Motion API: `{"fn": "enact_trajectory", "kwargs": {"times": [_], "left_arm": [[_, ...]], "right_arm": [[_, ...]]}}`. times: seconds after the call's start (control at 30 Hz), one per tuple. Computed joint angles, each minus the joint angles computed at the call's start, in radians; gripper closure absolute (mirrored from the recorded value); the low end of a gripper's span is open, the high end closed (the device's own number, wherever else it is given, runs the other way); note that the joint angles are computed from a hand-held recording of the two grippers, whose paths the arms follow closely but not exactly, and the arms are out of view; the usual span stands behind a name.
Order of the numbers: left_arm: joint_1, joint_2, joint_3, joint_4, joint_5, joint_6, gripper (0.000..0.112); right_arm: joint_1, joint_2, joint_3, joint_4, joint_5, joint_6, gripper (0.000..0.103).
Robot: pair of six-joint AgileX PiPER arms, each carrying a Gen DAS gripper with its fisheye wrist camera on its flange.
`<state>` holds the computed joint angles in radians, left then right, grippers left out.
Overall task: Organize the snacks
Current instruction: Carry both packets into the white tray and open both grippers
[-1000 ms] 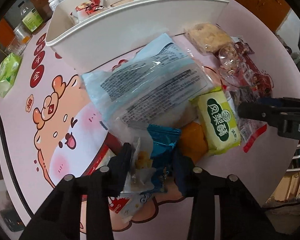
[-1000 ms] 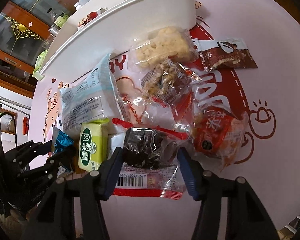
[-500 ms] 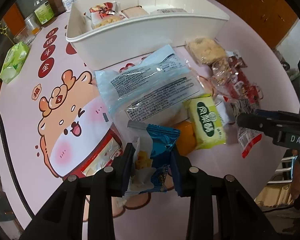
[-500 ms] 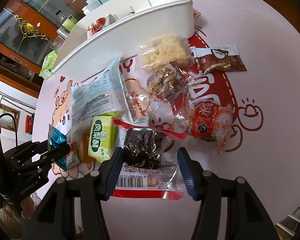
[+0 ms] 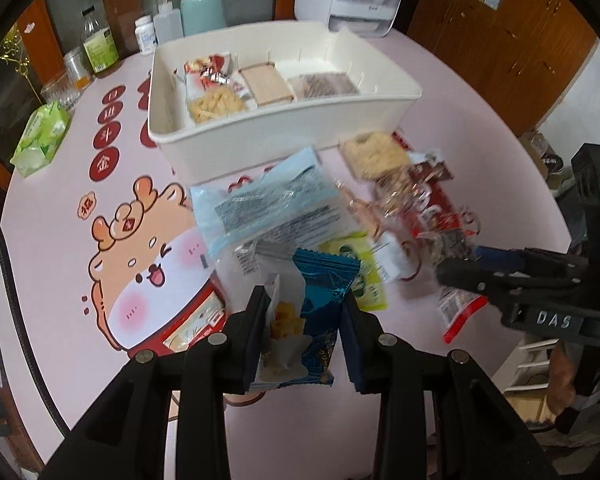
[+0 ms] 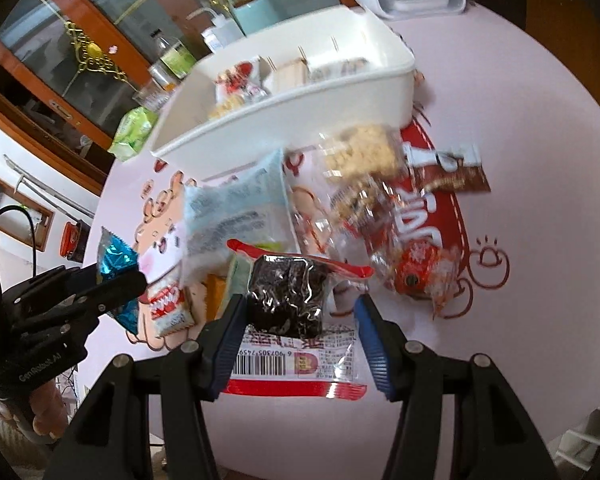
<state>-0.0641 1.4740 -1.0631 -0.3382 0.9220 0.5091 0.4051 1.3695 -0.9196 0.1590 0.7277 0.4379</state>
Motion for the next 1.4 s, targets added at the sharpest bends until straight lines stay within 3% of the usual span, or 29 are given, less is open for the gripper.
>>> {"fn": "enact_trajectory", "kwargs": {"times": [0.3, 0.63, 0.97, 1.4], "left_arm": [[-0.034, 0.018, -0.112, 0.018, 0.025, -0.076, 0.079], [-0.053, 0.132, -0.362, 0.07, 0.058, -0.144, 0.079], [-0.068, 0.297, -0.683, 0.078, 0.1, -0.192, 0.079], [-0.1, 0.614, -1.255, 0.164, 0.273, -0.306, 0.079]], "right_arm": [[0.004, 0.009, -0.148, -0.097, 0.055, 0.014, 0.047], [-0.025, 0.112, -0.4, -0.176, 0.109, -0.023, 0.047], [-0.061, 0.283, -0.719, -0.245, 0.183, -0.066, 0.047], [-0.125, 0.527, -1.166, -0.264, 0.3, -0.108, 0.047]]}}
